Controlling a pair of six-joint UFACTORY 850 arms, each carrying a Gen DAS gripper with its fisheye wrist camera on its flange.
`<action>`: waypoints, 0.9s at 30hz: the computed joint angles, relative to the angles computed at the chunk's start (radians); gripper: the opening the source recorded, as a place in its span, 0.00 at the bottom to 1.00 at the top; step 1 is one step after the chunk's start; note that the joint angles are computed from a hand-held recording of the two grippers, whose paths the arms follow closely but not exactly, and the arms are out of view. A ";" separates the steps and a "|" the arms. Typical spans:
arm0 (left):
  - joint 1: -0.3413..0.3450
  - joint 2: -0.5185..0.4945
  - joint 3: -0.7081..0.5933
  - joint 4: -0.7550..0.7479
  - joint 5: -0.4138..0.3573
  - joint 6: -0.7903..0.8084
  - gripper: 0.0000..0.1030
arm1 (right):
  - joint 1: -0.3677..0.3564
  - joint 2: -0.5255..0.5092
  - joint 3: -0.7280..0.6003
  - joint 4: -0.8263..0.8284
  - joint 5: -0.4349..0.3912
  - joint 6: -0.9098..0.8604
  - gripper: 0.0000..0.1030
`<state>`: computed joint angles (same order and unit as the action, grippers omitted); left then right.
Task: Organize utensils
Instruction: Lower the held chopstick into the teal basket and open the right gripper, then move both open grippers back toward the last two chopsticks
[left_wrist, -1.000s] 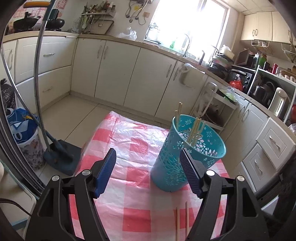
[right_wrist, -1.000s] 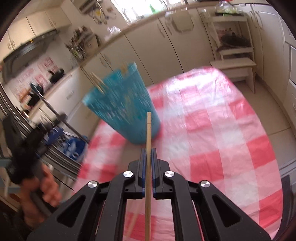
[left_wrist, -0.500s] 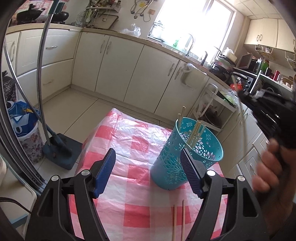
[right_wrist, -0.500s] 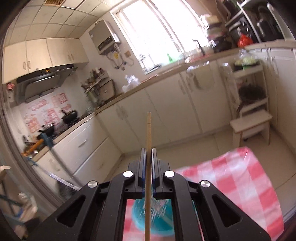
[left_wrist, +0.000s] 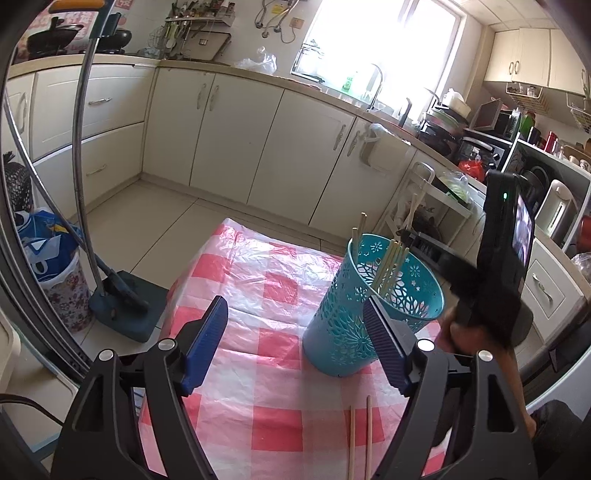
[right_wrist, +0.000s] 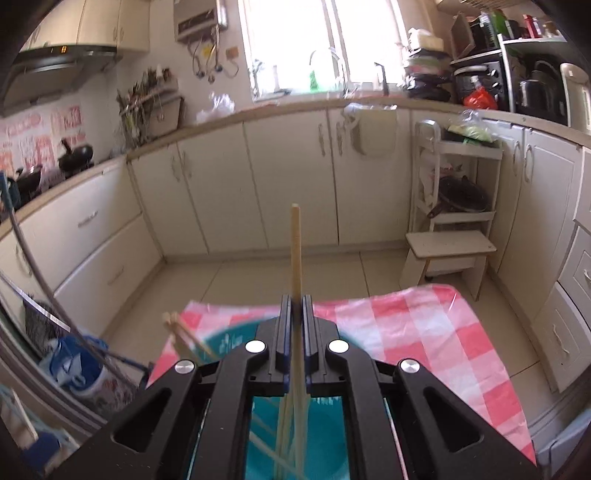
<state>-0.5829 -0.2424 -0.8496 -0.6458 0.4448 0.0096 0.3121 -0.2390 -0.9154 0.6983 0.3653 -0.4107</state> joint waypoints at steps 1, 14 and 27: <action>-0.001 -0.001 -0.002 0.001 -0.003 -0.002 0.70 | 0.002 0.004 0.013 -0.007 0.000 -0.005 0.06; -0.004 0.022 0.014 0.006 -0.016 0.024 0.77 | 0.040 0.300 0.354 -0.054 0.080 0.035 0.27; -0.004 0.077 0.064 0.013 -0.011 0.042 0.83 | 0.082 0.364 0.542 0.464 0.057 -0.247 0.32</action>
